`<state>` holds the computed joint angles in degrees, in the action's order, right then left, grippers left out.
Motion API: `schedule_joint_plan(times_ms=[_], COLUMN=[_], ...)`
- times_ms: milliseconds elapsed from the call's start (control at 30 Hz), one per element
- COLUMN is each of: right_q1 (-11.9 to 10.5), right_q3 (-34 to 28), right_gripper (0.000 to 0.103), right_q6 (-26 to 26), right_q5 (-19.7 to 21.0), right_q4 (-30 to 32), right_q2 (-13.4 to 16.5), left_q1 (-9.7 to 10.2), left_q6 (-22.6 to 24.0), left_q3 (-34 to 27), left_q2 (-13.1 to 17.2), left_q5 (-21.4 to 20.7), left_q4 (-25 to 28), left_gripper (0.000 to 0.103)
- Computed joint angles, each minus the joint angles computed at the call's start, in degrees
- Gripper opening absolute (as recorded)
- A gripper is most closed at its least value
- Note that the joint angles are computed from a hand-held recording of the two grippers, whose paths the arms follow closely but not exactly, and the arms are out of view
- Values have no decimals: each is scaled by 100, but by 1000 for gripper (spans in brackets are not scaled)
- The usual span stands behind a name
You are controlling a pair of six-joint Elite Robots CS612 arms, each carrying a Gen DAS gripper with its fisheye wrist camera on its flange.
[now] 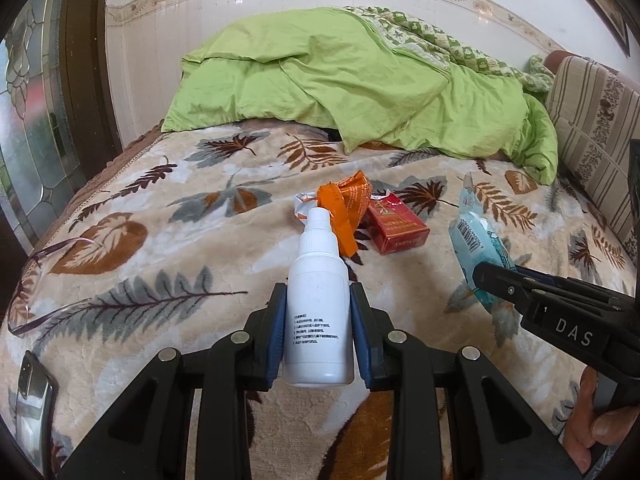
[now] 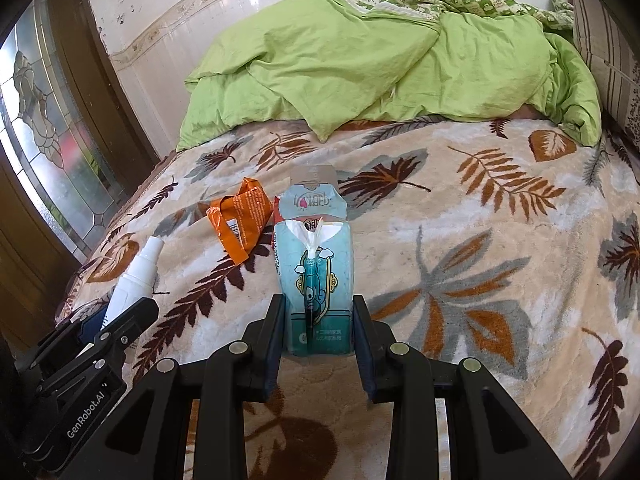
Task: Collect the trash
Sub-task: 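Hold the white spray bottle and blue tissue pack above the bed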
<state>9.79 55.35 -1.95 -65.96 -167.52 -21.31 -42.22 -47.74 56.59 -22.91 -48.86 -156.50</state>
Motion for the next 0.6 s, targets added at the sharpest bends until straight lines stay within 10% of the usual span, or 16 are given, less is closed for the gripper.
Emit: schedule_joint_plan(times_ms=[600], right_q1=[10], right_q3=[277], right_gripper=[34], right_q6=[-14], right_q5=[73], right_q4=[-264], right_q2=[-168], left_q1=[-32], left_q6=[-36], left_q3=[119], left_q2=[-78], left_q5=[165], left_q4=[27], left_gripper=[29])
